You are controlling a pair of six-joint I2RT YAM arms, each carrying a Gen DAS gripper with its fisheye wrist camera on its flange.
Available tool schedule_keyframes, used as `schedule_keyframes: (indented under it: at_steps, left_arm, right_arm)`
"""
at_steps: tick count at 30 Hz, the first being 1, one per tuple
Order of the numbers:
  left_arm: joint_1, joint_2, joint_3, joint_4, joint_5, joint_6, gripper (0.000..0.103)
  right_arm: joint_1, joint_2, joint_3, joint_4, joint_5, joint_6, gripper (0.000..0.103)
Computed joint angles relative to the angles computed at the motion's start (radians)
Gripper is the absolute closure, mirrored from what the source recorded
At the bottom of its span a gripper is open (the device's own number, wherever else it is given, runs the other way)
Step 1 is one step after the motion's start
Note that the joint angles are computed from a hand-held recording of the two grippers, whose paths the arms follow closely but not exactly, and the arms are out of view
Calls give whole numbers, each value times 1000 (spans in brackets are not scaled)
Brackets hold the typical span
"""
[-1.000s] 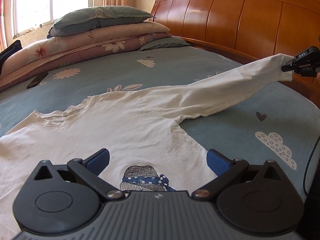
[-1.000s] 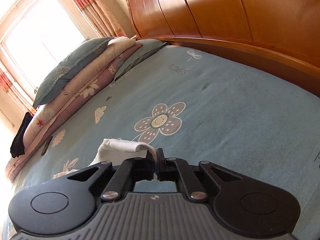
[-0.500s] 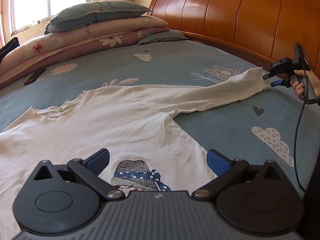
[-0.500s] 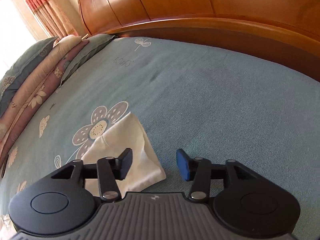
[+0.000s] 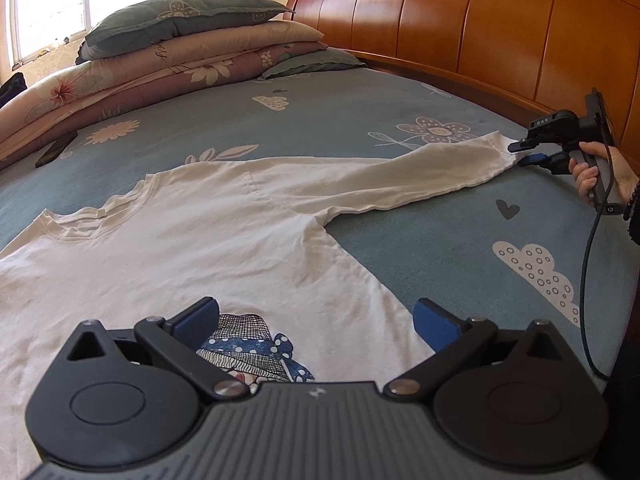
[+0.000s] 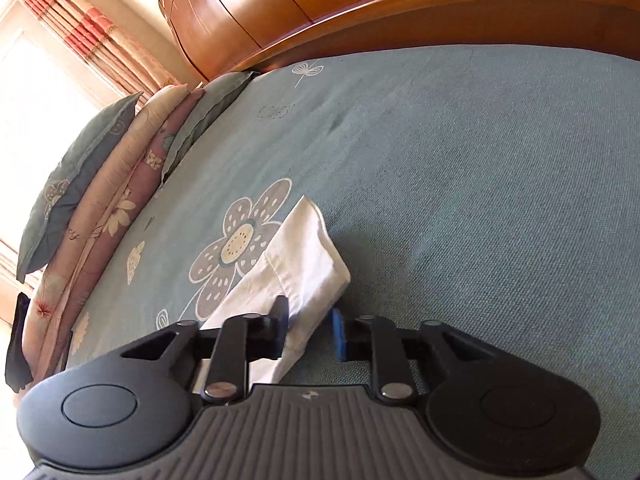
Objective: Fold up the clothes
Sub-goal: 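Open the right gripper, release the cuff and move back over the shirt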
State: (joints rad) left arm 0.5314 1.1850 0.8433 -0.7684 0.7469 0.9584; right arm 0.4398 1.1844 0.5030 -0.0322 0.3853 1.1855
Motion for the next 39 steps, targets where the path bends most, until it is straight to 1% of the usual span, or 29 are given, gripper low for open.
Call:
schedule_keyframes:
  at_steps: [3, 6, 8, 10, 11, 13, 14, 15, 16, 18, 19, 20, 22, 23, 25, 26, 28, 29, 30, 31, 33, 35, 37, 39]
  left_arm:
    - [11, -1, 8, -8, 2, 7, 1]
    - [25, 9, 20, -15, 4, 10, 1]
    - [30, 16, 23, -11, 1, 4, 1]
    - [37, 23, 24, -15, 8, 4, 1]
    - [40, 25, 25, -17, 12, 5, 1]
    - [48, 24, 26, -29, 21, 8, 1]
    - [56, 21, 28, -40, 29, 25, 1]
    - [64, 19, 30, -51, 36, 41, 1]
    - [73, 17, 33, -63, 43, 58, 1]
    - [89, 12, 37, -84, 56, 92, 1]
    - [95, 7, 36, -83, 57, 99, 1]
    - [101, 3, 34, -82, 58, 105, 1]
    - [113, -1, 32, -85, 63, 109, 1]
    - [119, -3, 32, -88, 66, 112, 1]
    - [135, -2, 36, -104, 77, 126, 1]
    - [144, -2, 36, -110, 82, 135, 1]
    - [161, -2, 37, -123, 92, 154, 1]
    - [172, 2, 40, -132, 98, 171, 1]
    - [182, 6, 42, -142, 103, 187, 1]
    - [191, 11, 45, -150, 108, 203, 1]
    - [202, 21, 45, -154, 111, 222, 1]
    - [207, 30, 37, -135, 107, 223, 1]
    - [205, 38, 25, -107, 100, 207, 1]
    - [203, 54, 20, -87, 92, 191, 1]
  right_arm:
    - [55, 11, 47, -79, 74, 12, 89]
    - [113, -39, 74, -190, 147, 30, 89]
    - [148, -85, 87, -268, 171, 44, 88]
    - [159, -94, 108, -334, 163, 60, 85]
    - [164, -91, 124, -375, 158, 67, 79]
    - [202, -83, 152, -427, 212, 58, 78]
    - [240, -82, 177, -469, 260, 54, 69]
    - [269, -96, 184, -477, 292, 45, 56]
    - [315, -129, 184, -460, 339, 15, 50]
    - [415, -174, 189, -418, 454, -59, 22]
    - [467, -188, 194, -388, 520, -107, 15]
    - [516, -200, 197, -346, 583, -166, 0]
    - [592, -193, 180, -214, 722, -281, 0]
    - [605, -171, 201, -206, 762, -293, 0]
    - [598, -126, 279, -330, 761, -249, 0]
    - [587, -59, 370, -509, 768, -159, 0]
    - [577, 101, 548, -869, 804, 60, 0]
    - [568, 175, 625, -1023, 810, 150, 0]
    - [565, 198, 651, -1036, 798, 119, 0]
    - [560, 210, 665, -1023, 785, 62, 0]
    - [548, 196, 639, -795, 742, -226, 0]
    - [535, 204, 628, -595, 684, -476, 0]
    - [491, 253, 671, -493, 562, -637, 0]
    - [436, 319, 728, -419, 397, -732, 1]
